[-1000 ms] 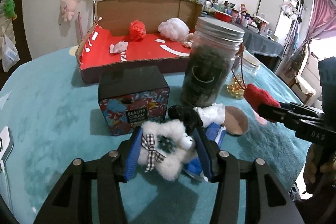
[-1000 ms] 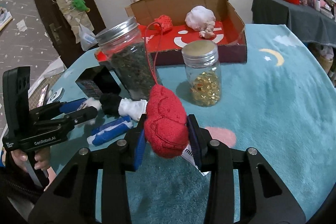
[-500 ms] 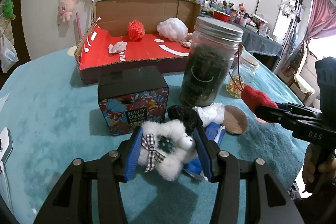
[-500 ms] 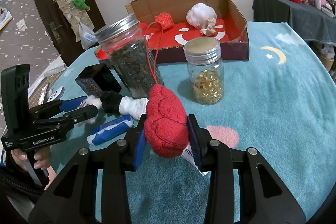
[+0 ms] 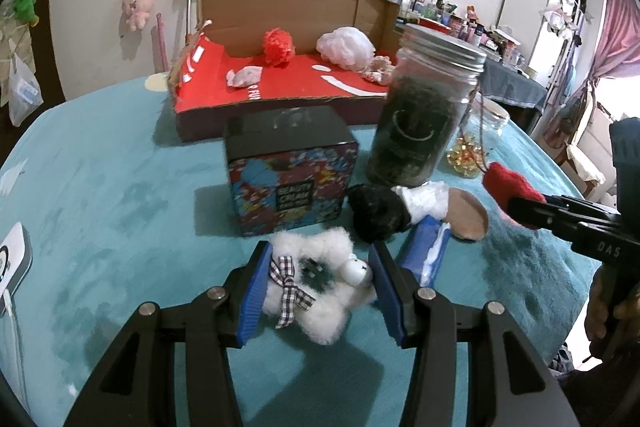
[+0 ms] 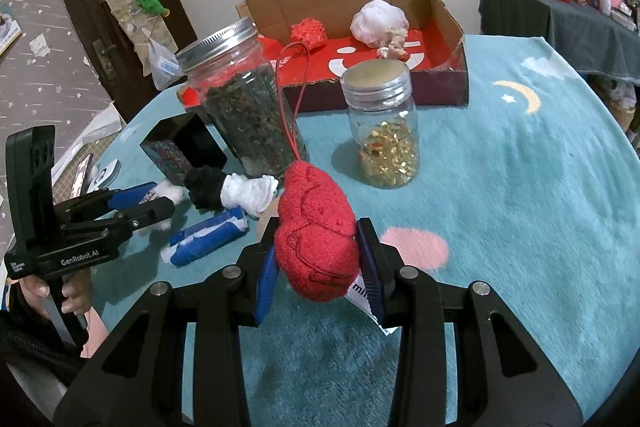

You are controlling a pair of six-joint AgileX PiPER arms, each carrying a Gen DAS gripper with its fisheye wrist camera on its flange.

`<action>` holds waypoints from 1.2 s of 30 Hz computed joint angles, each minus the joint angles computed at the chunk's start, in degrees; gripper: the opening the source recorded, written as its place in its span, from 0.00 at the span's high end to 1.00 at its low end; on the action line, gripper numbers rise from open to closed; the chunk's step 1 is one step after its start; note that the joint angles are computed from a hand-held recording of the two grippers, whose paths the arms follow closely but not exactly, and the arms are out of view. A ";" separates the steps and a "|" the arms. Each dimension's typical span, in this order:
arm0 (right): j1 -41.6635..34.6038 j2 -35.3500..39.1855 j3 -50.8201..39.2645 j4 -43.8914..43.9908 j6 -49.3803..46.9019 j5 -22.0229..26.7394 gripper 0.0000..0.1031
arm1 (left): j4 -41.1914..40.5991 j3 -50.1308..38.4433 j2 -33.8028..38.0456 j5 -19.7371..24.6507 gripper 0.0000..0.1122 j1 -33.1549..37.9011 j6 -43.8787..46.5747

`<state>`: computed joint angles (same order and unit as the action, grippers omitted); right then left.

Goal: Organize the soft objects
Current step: 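Carry the white plush and red heart with both tools into the red box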

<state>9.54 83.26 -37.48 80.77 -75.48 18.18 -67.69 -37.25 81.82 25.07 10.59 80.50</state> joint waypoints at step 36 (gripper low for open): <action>-25.37 15.50 -17.44 -16.45 7.94 25.48 0.66 | 8.57 -20.85 15.09 17.12 0.54 15.62 -1.27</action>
